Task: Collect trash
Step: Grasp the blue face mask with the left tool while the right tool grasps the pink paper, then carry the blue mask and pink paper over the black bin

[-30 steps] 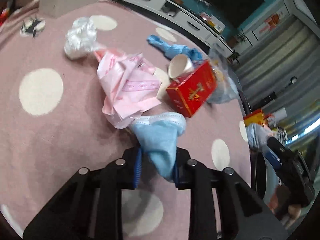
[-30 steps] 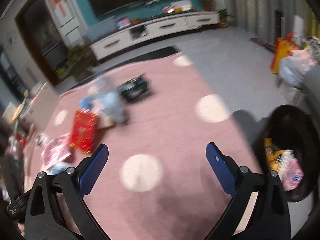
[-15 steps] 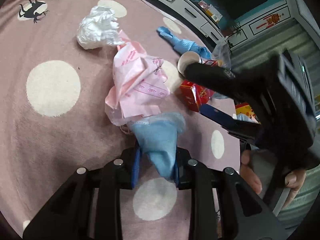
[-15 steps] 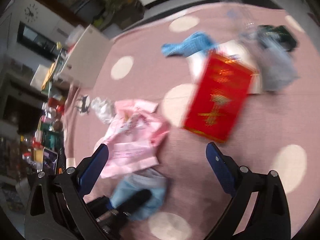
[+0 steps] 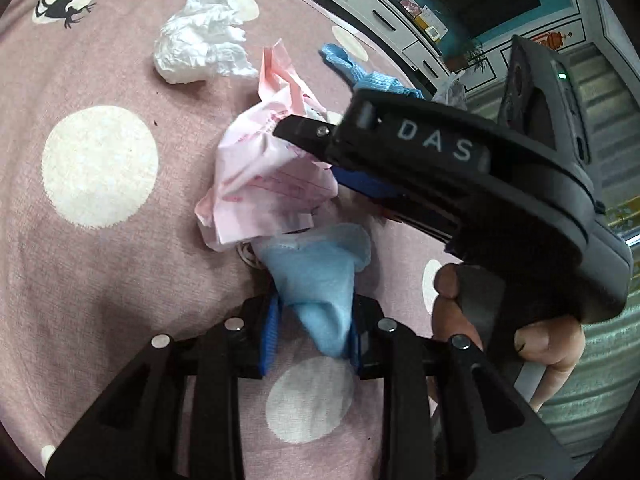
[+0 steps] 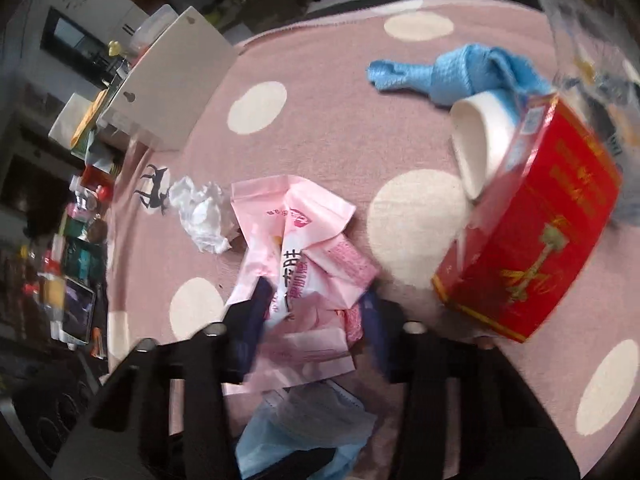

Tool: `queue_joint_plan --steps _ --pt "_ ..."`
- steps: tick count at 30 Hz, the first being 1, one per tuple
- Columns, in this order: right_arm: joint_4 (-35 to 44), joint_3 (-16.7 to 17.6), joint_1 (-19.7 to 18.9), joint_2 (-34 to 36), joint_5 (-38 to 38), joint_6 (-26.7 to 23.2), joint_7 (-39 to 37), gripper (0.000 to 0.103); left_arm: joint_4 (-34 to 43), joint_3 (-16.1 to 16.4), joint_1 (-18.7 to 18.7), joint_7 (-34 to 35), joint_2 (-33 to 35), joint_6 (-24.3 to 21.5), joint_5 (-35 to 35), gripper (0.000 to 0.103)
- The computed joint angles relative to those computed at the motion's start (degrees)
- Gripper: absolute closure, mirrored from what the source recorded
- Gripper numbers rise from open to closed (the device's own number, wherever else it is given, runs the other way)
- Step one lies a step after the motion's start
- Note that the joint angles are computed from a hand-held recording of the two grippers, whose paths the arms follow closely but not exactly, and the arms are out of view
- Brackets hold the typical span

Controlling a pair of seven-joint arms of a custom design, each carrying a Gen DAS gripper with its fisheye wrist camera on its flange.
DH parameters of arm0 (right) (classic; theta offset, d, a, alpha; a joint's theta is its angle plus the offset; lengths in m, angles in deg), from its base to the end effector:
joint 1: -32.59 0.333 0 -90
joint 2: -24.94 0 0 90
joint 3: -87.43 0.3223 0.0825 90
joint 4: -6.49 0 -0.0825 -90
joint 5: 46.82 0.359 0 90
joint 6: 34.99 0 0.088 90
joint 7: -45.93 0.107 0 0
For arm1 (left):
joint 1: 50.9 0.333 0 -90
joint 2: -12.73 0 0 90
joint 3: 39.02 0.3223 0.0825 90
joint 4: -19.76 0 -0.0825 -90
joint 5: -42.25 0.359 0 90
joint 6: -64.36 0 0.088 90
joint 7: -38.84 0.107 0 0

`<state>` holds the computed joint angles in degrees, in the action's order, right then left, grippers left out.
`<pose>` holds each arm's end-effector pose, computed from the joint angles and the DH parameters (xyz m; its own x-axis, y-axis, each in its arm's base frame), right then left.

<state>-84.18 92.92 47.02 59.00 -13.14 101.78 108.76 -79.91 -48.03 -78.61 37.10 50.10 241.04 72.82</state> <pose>0.6604 0.2325 0.3338 0.4213 -0.8115 -0.4049 -0.8986 -0.3134 -0.3070 0.5441 -0.4333 0.3068 0.3108 -0.7364 0.6010 -0.8038 -0.5411 -0.2473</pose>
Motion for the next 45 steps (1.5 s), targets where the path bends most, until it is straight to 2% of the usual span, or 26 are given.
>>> queue_joint_plan --steps 2,4,6,9,11,15,18,22,24,26,28,29,32,36,39,42,45 --pt "-2.8 -0.8 0.7 -2.0 -0.8 3.4 -0.1 0.065 1.8 -1.0 0.2 1.3 0.8 -1.2 0.0 0.074" --pt "-6.9 -1.4 1.1 -4.9 -1.1 9.0 -1.0 0.066 2.6 -1.9 0.6 2.9 1.2 -0.7 0.2 0.074" --pt "-9.0 -0.6 -0.2 -6.8 0.5 10.9 -2.9 0.066 3.5 -1.7 0.1 4.1 1.3 -0.9 0.6 0.074" --pt "-12.8 -0.9 -1.1 -9.9 2.4 16.3 -4.9 0.066 5.3 -4.2 1.5 7.4 2.9 0.1 0.1 0.074" --pt "-15.7 -1.7 -1.1 -11.8 2.6 21.4 -5.1 0.066 6.7 -6.5 2.9 10.2 4.0 -0.7 -0.9 0.074" --pt "-20.7 -1.4 -3.4 -15.2 5.2 26.8 -8.1 0.066 10.9 -7.4 2.1 14.2 6.2 -3.3 -2.6 0.074" --pt "-24.1 -1.0 -5.8 -17.5 8.4 28.9 -11.9 0.066 12.2 -6.1 0.4 15.0 6.4 -4.0 -3.2 0.074" --pt "-27.4 -2.7 -7.3 -19.3 9.6 30.2 -13.3 0.066 15.1 -3.1 -2.8 14.2 7.6 -4.7 -2.8 0.074" --pt "-28.5 -3.8 -7.1 -19.8 8.5 31.5 -12.1 0.066 17.5 -2.2 -4.2 13.9 8.5 -6.1 -2.5 0.074" --pt "-30.1 -4.7 -7.2 -20.2 7.6 33.6 -11.1 0.066 16.5 0.1 -6.4 11.7 7.9 -5.5 -1.3 0.074" --pt "-31.2 -5.1 -7.5 -20.2 7.4 35.9 -10.2 0.066 17.7 0.7 -7.3 11.3 8.2 -7.0 -0.4 0.074" --pt "-31.3 -5.0 -8.0 -20.0 7.7 36.7 -10.1 0.066 18.4 1.9 -8.3 10.5 8.7 -7.6 0.4 0.074" --pt "-31.2 -7.5 -6.7 -19.4 4.6 38.5 -5.0 0.066 19.7 5.1 -11.0 6.8 8.5 -10.1 3.0 0.074" --pt "-30.2 -3.4 -11.4 -19.7 9.8 38.3 -8.7 0.066 18.9 10.1 -15.5 -0.1 5.8 -12.4 9.9 0.074" --pt "-30.8 -2.8 -12.5 -20.7 12.3 40.2 -11.2 0.066 19.9 10.2 -16.8 -3.1 5.3 -15.5 13.3 0.074" --pt "-30.9 -2.9 -13.1 -21.2 13.6 42.2 -13.1 0.066 24.0 9.2 -17.5 -4.3 6.6 -19.1 15.9 0.074" --pt "-32.3 -9.2 -9.1 -22.0 6.4 43.7 -6.3 0.065 31.9 8.4 -18.7 -2.9 10.1 -23.8 18.2 0.074"
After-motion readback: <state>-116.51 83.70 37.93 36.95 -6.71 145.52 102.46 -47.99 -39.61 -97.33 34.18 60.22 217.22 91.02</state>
